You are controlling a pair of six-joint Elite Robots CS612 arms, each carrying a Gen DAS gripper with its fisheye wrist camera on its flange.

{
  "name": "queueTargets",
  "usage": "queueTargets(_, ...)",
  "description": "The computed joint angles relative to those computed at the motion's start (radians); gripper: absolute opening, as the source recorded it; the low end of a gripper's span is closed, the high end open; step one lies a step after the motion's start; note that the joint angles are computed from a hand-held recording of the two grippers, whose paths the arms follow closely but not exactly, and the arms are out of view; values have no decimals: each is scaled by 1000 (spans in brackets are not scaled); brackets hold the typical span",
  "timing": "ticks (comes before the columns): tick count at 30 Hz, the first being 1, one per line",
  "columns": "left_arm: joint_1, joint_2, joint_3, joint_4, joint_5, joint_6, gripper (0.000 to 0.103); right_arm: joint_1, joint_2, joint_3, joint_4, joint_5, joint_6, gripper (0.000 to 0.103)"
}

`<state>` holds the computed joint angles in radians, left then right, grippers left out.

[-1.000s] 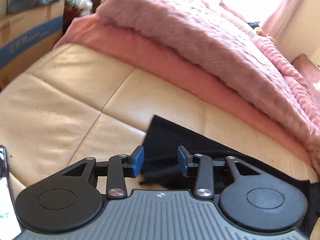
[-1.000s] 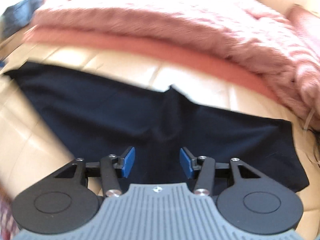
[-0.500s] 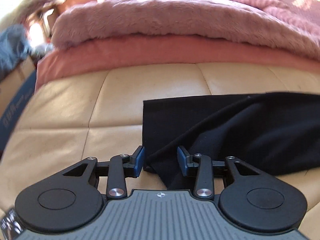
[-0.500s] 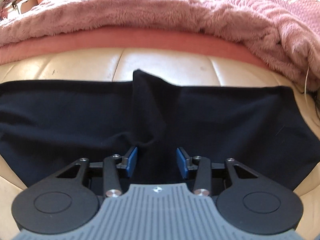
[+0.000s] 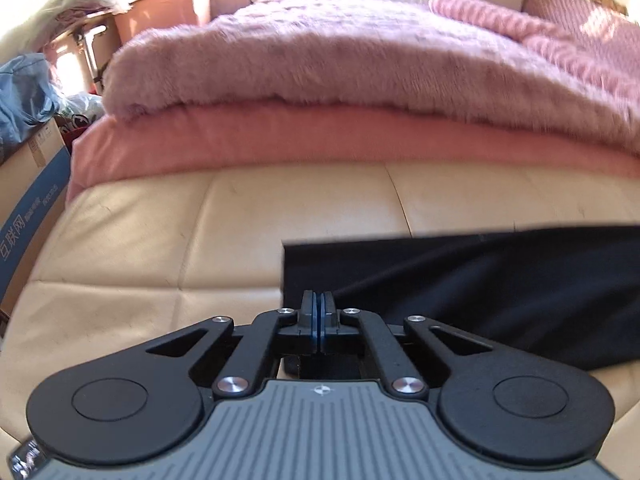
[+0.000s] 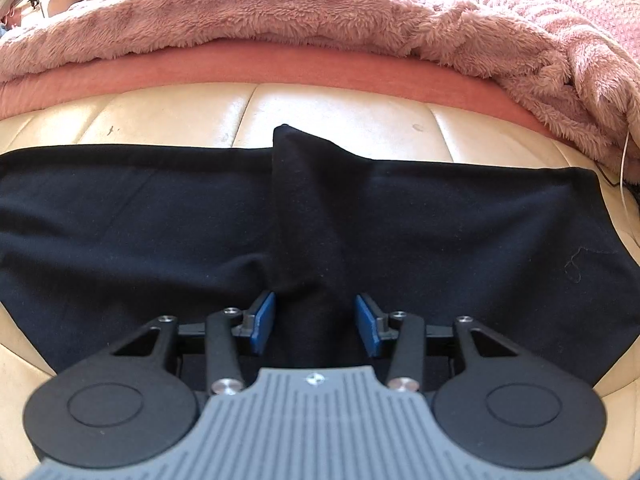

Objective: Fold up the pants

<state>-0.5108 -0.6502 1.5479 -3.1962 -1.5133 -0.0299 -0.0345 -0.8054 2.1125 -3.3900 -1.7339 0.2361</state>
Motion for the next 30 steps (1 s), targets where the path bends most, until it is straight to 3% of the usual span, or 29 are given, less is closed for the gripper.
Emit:
queueTargets(5, 3, 2, -66, 48, 23, 72, 0, -3, -2, 2, 2, 6, -3, 42)
queueTargets(11, -6, 62, -172, 145, 118, 128, 0, -5, -5, -1, 14, 13, -6, 42)
queueTargets(13, -6, 79, -187, 129, 143, 79, 0, -7, -5, 0, 14, 17, -7, 42)
queueTargets(16, 14, 73, -186, 131, 68, -63, 1, -9, -5, 1, 12, 22, -9, 42)
queueTargets(18, 25, 63, -178, 146, 13, -133, 14, -11, -8, 1, 19, 27, -17, 42)
queueTargets(22, 33, 54, -163, 184, -38, -154, 32, -11, -13, 6, -19, 17, -45, 41)
queueTargets(26, 26, 63, -172, 237, -17, -142, 33, -25, -23, 19, -74, -36, -32, 41)
queueTargets(30, 22, 75, -185, 259, 1, -162, 34, -78, -47, 47, -82, -98, -5, 41)
